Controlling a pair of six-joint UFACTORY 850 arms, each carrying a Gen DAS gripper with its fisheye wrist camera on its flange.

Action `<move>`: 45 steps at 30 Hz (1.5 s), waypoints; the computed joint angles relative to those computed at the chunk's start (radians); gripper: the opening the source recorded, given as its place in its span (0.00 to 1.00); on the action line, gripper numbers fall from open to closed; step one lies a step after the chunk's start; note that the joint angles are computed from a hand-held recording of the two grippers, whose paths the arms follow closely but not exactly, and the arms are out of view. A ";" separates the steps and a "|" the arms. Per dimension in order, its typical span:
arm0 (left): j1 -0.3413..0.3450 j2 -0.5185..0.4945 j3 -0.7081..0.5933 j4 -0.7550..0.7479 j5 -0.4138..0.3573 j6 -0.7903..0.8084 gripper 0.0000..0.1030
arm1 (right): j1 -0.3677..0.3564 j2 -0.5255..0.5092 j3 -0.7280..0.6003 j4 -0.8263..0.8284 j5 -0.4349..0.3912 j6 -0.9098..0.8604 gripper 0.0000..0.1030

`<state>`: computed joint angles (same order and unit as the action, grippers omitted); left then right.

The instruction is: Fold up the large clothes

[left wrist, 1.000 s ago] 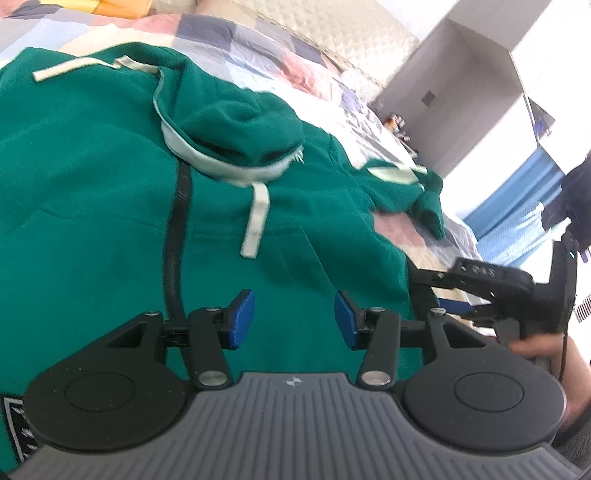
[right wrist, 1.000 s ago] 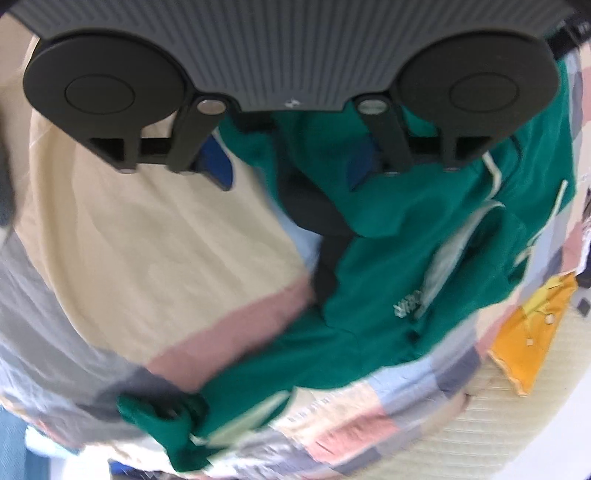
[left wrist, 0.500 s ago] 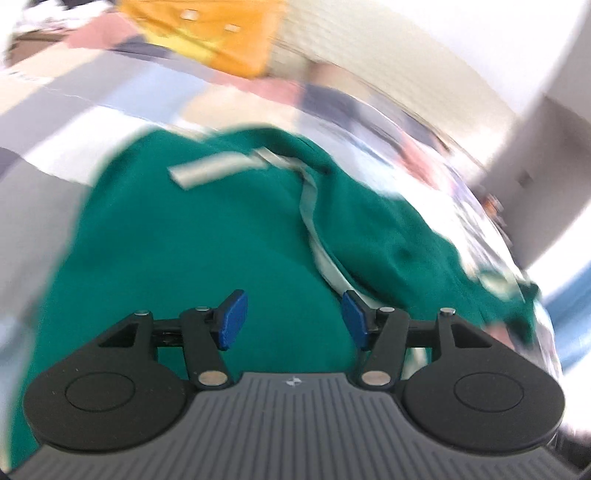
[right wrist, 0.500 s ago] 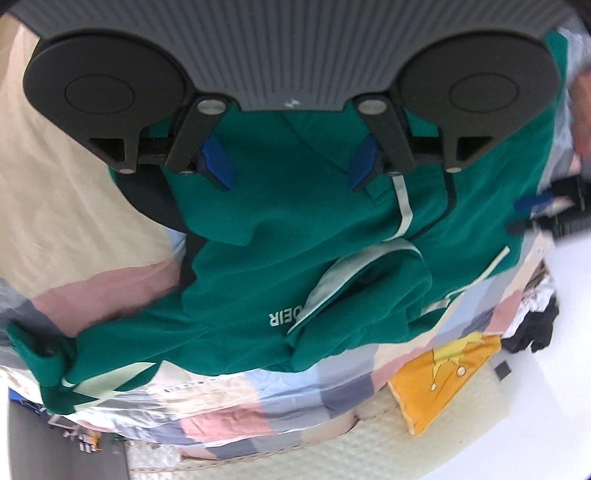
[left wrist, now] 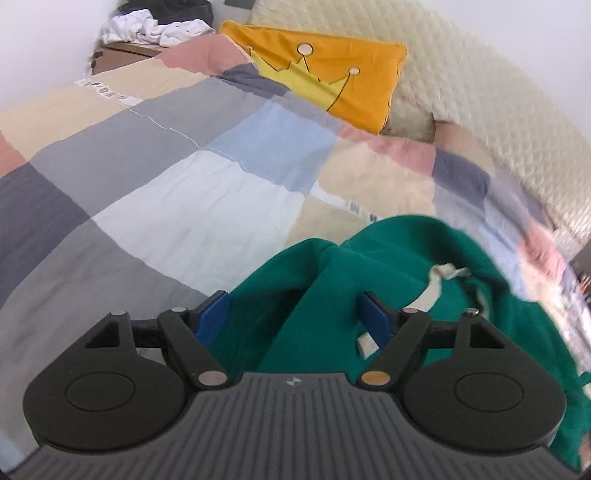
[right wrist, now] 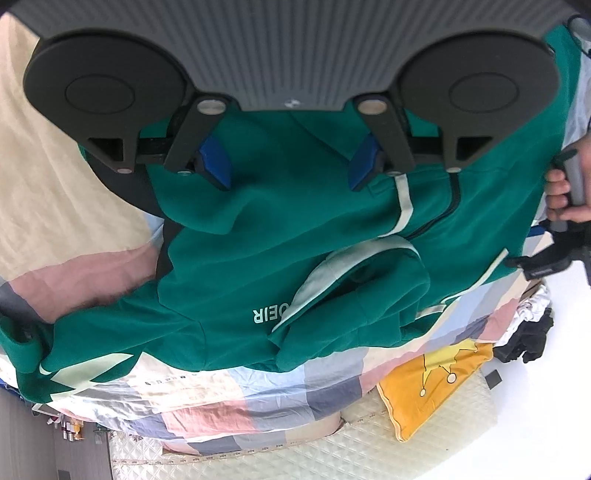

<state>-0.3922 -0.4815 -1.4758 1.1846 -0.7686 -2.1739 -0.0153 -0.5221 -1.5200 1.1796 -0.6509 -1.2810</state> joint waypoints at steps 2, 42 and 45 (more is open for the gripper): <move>0.003 -0.020 -0.010 0.028 0.008 0.005 0.77 | -0.001 -0.001 -0.001 0.006 0.001 0.000 0.70; -0.217 -0.253 -0.366 -0.129 0.321 0.571 0.62 | -0.023 -0.009 -0.010 -0.055 0.048 0.146 0.68; -0.209 -0.195 -0.303 0.012 0.340 0.374 0.66 | -0.020 -0.014 -0.014 -0.082 0.046 0.163 0.68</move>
